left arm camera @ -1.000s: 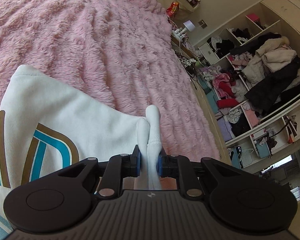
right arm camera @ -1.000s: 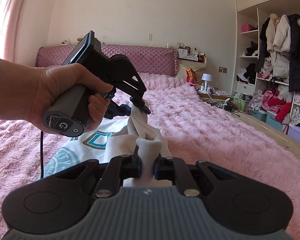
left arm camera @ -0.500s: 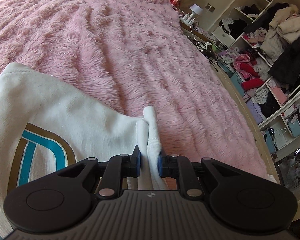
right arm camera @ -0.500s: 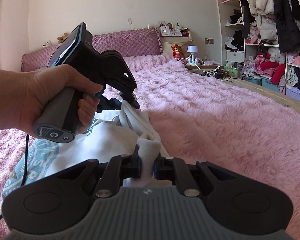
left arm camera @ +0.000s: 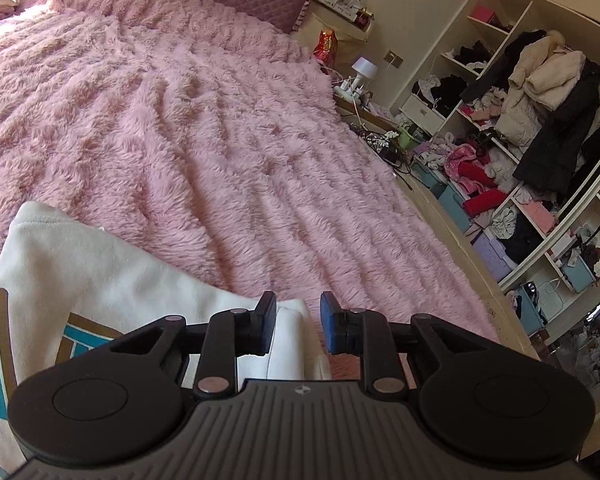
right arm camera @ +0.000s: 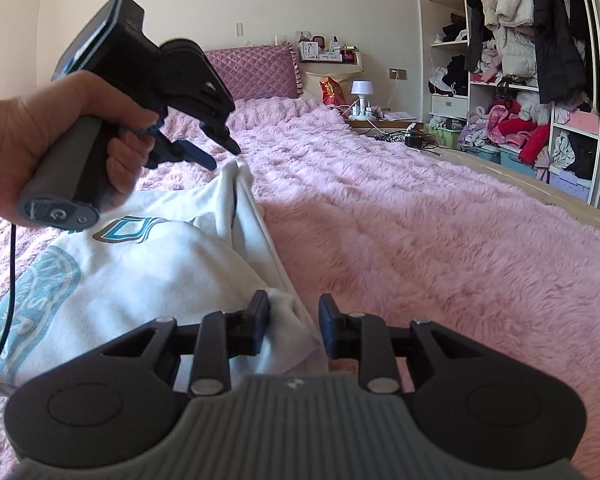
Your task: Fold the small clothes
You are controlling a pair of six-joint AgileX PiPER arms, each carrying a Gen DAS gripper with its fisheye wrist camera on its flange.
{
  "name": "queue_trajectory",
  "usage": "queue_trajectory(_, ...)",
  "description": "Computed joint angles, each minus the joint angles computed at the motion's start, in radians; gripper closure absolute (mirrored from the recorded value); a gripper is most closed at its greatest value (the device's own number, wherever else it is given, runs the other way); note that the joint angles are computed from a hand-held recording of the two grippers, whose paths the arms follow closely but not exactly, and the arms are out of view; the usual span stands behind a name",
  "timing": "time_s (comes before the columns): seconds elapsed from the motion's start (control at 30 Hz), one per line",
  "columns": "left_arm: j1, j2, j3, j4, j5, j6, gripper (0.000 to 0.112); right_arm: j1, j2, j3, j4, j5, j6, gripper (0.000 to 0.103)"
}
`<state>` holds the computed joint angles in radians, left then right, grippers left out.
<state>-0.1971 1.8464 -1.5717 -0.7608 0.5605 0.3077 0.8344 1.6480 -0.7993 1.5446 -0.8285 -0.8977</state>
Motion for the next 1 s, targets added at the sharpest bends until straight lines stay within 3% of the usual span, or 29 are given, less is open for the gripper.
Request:
queue_trajectory(0.17, 0.15, -0.214, 0.199, -0.223, 0.126, 0.289, 0.087, 0.006, -0.113, 0.079, 0.021, -0.005, -0.01, 0.081)
queue_trajectory(0.4, 0.435, -0.62, 0.662, -0.262, 0.236, 0.654, 0.083, -0.136, -0.349, 0.238, -0.124, 0.334, 0.14, 0.073)
queue_trajectory(0.5, 0.565, -0.72, 0.797, -0.24, 0.317, 0.743, 0.082, -0.162, -0.365, 0.243, -0.129, 0.411, 0.164, 0.059)
queue_trajectory(0.57, 0.617, -0.725, 0.842, -0.227, 0.37, 0.785, 0.082, -0.166, -0.36, 0.242, -0.164, 0.44, 0.25, 0.052)
queue_trajectory(0.73, 0.599, -0.744, 0.92, -0.177, 0.308, 0.829, 0.082, -0.204, -0.323, 0.208, -0.169, 0.517, 0.38, 0.05)
queue_trajectory(0.83, 0.583, -0.749, 0.951, -0.168, 0.252, 0.839, 0.082, -0.196, -0.304, 0.185, -0.124, 0.513, 0.375, 0.051)
queue_trajectory(1.0, 0.629, -0.715, 0.955, -0.245, 0.268, 0.865, 0.082, -0.157, -0.291, 0.152, -0.022, 0.466, 0.289, 0.051)
